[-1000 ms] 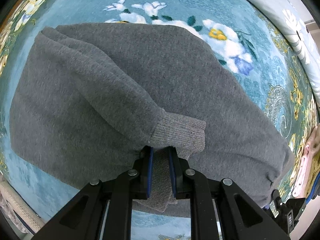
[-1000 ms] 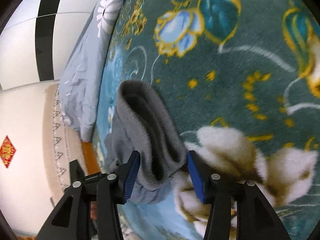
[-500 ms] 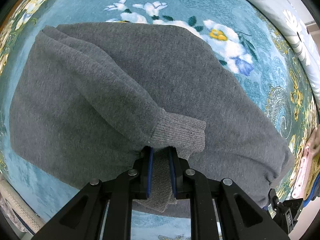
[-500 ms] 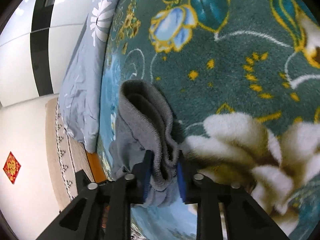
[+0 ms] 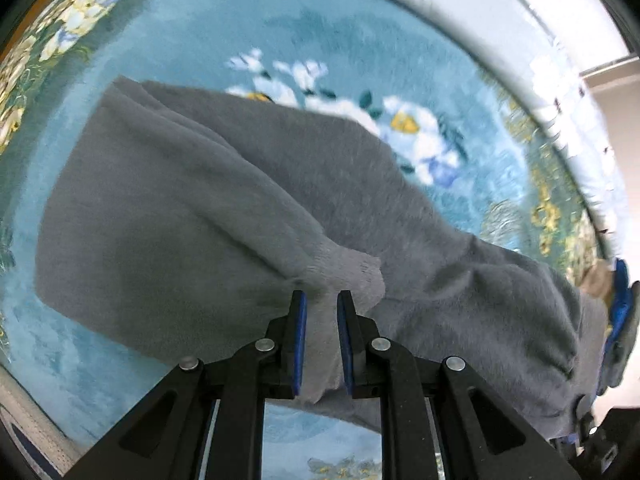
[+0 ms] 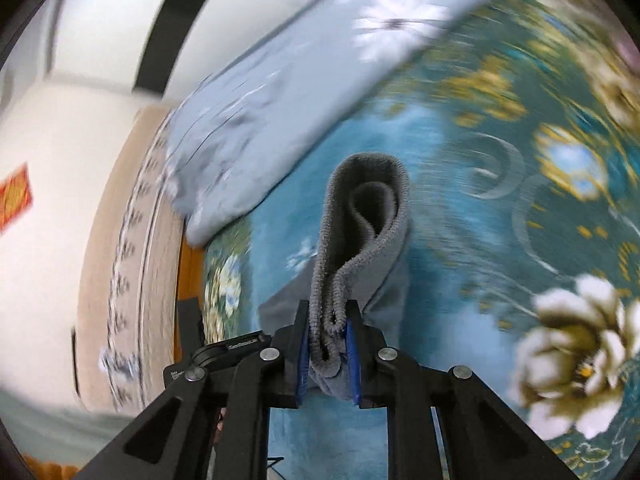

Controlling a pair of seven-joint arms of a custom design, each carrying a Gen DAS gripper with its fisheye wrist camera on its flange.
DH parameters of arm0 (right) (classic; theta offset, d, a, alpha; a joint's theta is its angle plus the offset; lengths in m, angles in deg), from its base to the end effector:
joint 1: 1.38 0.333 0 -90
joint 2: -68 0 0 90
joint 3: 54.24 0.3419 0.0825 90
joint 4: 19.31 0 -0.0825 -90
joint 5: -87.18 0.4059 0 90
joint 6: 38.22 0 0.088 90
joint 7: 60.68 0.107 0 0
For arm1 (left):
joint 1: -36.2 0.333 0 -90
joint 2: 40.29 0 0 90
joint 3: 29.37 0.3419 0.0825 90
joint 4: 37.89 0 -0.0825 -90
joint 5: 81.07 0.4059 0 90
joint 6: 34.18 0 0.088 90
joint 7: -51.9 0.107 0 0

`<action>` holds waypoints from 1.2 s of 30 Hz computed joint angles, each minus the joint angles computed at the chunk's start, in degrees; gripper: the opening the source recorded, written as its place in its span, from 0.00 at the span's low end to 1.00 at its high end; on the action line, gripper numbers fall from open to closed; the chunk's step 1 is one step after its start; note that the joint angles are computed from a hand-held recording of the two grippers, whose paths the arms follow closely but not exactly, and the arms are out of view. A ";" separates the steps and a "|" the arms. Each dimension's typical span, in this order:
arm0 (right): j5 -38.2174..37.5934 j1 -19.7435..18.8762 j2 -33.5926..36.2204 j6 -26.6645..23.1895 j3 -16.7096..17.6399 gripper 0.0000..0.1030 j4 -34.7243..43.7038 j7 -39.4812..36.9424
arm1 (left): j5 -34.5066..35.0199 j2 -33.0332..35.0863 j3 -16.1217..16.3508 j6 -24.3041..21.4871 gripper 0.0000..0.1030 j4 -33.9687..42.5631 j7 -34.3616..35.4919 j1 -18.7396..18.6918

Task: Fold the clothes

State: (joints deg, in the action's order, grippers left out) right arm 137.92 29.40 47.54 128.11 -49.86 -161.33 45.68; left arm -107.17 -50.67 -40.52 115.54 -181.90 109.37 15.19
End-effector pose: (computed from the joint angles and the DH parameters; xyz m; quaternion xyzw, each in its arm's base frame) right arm 0.4122 0.2362 0.5079 -0.4813 0.7675 0.1116 0.4085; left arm 0.4140 -0.2491 0.3825 0.8103 -0.5562 0.1615 0.0895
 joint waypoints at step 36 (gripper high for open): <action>-33.66 7.69 56.33 -39.41 6.41 0.31 67.79 17.66 | -5.91 -25.56 20.48 0.53 0.14 -25.81 3.82 10.91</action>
